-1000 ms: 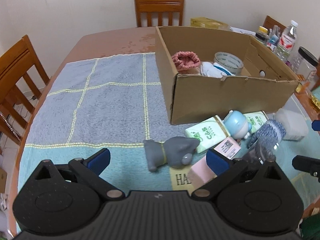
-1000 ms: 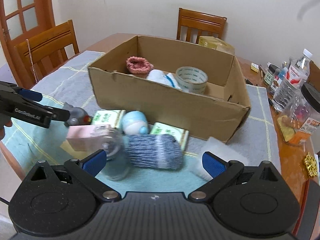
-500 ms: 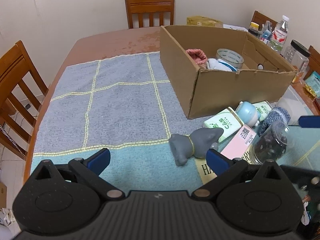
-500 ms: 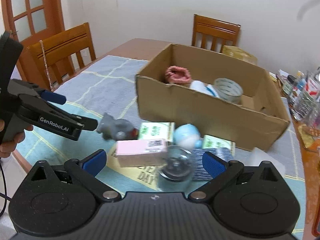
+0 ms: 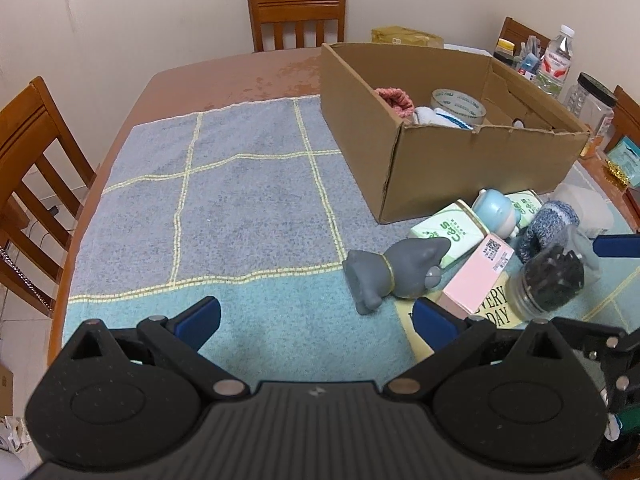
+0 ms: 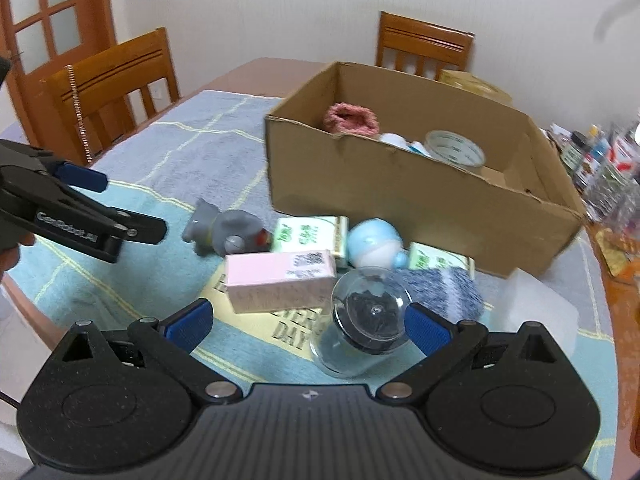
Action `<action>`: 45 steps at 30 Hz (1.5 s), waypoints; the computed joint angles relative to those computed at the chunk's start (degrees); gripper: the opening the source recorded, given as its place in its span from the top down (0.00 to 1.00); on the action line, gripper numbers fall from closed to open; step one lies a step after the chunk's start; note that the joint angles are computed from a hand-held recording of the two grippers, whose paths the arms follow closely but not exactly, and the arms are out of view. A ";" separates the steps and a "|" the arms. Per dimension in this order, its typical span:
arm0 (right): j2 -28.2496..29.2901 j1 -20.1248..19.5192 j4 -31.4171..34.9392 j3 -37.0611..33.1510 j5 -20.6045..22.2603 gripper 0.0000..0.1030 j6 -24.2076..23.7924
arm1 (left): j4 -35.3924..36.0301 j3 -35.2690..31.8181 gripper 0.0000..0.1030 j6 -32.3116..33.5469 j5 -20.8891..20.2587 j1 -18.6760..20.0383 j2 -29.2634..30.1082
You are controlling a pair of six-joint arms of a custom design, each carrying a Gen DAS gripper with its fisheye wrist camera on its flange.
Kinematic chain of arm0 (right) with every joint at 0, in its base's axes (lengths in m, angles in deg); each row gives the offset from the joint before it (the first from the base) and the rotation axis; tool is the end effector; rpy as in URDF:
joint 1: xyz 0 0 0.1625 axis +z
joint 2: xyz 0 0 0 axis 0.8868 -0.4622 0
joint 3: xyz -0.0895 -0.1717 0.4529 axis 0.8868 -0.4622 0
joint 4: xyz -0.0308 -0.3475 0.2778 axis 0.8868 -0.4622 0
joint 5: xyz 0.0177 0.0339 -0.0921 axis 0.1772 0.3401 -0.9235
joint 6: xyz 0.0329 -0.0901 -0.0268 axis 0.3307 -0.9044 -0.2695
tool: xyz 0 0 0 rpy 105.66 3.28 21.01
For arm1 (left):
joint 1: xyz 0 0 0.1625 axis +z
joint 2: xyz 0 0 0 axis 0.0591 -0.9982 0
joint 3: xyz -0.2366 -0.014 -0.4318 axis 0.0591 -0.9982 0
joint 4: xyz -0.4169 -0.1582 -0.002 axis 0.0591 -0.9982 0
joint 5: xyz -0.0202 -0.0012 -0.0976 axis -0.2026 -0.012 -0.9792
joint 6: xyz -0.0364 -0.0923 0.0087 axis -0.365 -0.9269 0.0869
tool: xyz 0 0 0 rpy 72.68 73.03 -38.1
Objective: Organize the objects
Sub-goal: 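Withdraw both tools from the box toward the grey toy dog and clear jar, then grasp the grey toy dog with the left tool while the right tool grasps the clear jar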
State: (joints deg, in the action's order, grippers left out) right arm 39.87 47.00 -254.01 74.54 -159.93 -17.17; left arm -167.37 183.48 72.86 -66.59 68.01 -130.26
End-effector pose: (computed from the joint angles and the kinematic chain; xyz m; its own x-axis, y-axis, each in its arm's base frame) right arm 0.3151 -0.6187 -0.0573 -0.5535 -0.6002 0.5774 -0.7894 0.5991 -0.1340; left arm 0.0223 -0.5865 0.2856 -0.7108 -0.0746 -0.6995 0.3839 0.7921 -0.4746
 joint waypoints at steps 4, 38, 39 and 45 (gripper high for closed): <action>-0.30 -0.54 -0.63 0.49 -2.06 0.00 1.73 | 0.25 -0.34 0.01 0.49 -0.92 0.07 0.32; -0.31 -4.09 5.67 -1.66 -6.41 0.00 11.84 | 0.31 -6.15 0.01 0.23 -8.56 3.41 6.08; -0.28 -4.13 5.91 -1.78 -6.44 0.00 11.97 | 0.43 -5.79 0.01 1.35 -8.94 3.40 5.69; -0.06 -4.26 6.35 -2.24 -6.43 0.00 12.15 | 0.61 -5.47 0.01 8.89 -11.09 3.72 5.23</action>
